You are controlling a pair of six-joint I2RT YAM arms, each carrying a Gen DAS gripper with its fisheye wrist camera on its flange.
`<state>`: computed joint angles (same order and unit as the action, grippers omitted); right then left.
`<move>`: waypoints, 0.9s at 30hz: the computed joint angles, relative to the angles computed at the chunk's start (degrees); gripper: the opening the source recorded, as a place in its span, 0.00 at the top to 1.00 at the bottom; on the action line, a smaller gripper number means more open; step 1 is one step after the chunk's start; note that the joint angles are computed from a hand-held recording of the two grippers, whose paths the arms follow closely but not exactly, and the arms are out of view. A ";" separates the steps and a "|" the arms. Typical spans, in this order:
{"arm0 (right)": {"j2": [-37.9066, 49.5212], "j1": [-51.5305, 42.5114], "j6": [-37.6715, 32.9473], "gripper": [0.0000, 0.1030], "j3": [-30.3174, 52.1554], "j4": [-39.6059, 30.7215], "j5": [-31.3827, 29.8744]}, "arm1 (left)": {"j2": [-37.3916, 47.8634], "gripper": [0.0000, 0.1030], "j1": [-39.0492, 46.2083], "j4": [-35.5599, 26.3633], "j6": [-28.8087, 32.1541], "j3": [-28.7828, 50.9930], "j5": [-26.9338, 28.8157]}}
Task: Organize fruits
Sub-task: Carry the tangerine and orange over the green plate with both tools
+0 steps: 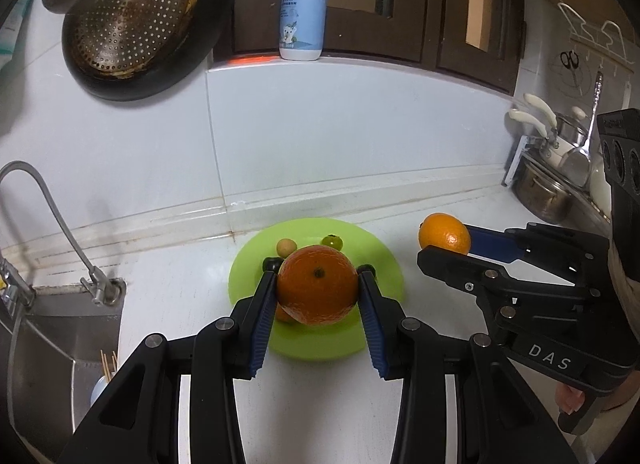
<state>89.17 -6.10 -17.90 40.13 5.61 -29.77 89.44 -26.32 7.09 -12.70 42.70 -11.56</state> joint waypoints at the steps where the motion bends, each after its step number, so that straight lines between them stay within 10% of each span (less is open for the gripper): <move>1: 0.68 0.12 0.18 0.69 0.65 -0.04 0.05 | 0.74 0.61 0.38 0.08 0.20 0.63 0.34; 27: 24.45 2.40 0.26 0.69 21.66 -2.52 3.85 | 22.49 0.61 6.89 -0.94 5.18 18.77 4.47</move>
